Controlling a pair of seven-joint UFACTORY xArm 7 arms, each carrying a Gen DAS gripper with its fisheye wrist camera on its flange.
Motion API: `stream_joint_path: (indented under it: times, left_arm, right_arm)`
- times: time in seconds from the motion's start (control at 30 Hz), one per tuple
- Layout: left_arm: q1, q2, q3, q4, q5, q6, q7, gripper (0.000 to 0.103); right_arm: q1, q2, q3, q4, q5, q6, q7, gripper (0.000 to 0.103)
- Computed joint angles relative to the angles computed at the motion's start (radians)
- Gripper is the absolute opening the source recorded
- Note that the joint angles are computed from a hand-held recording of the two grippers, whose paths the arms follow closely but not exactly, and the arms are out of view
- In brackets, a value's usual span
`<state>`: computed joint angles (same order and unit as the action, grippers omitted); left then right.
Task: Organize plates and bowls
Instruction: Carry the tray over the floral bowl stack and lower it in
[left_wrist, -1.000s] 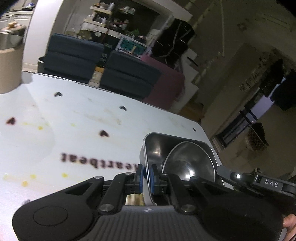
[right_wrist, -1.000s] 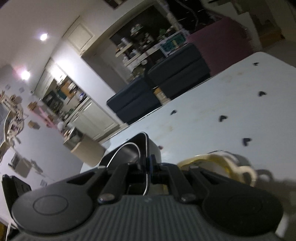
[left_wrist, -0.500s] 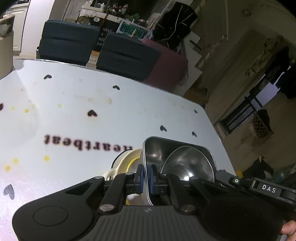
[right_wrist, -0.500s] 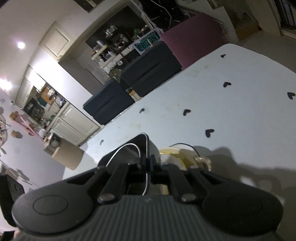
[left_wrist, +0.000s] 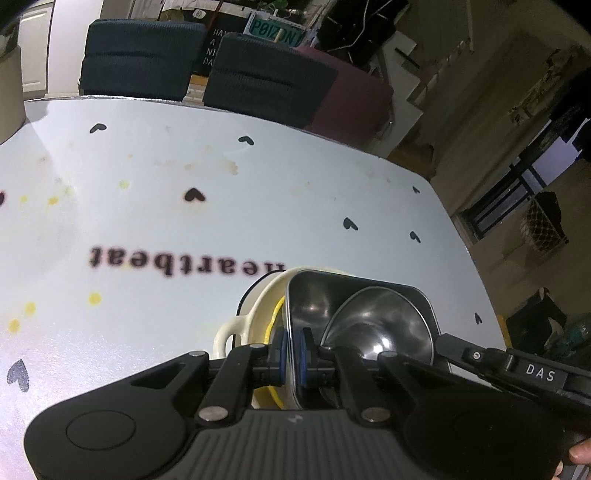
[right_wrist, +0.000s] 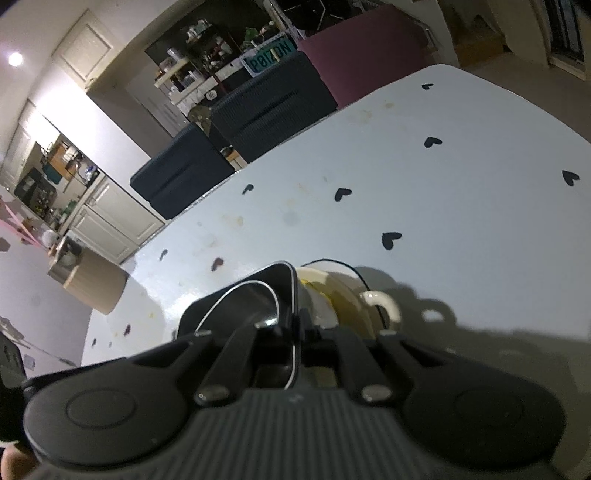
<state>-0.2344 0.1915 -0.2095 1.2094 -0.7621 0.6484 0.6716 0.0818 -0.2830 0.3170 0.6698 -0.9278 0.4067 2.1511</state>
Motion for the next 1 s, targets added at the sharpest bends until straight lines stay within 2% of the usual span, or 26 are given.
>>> stream_joint_path:
  times: [0.37,1.0]
  left_arm:
    - [-0.01,0.008,-0.005,0.001,0.038,-0.01,-0.014,0.007]
    - [-0.009,0.022,-0.011,0.007,0.059,-0.02,-0.028,0.007]
  right_arm:
    - [0.009,-0.008,-0.01,-0.016,0.066,0.012,-0.069,0.005]
    - [0.03,0.025,-0.026,0.006,0.111,0.041,-0.134,0.005]
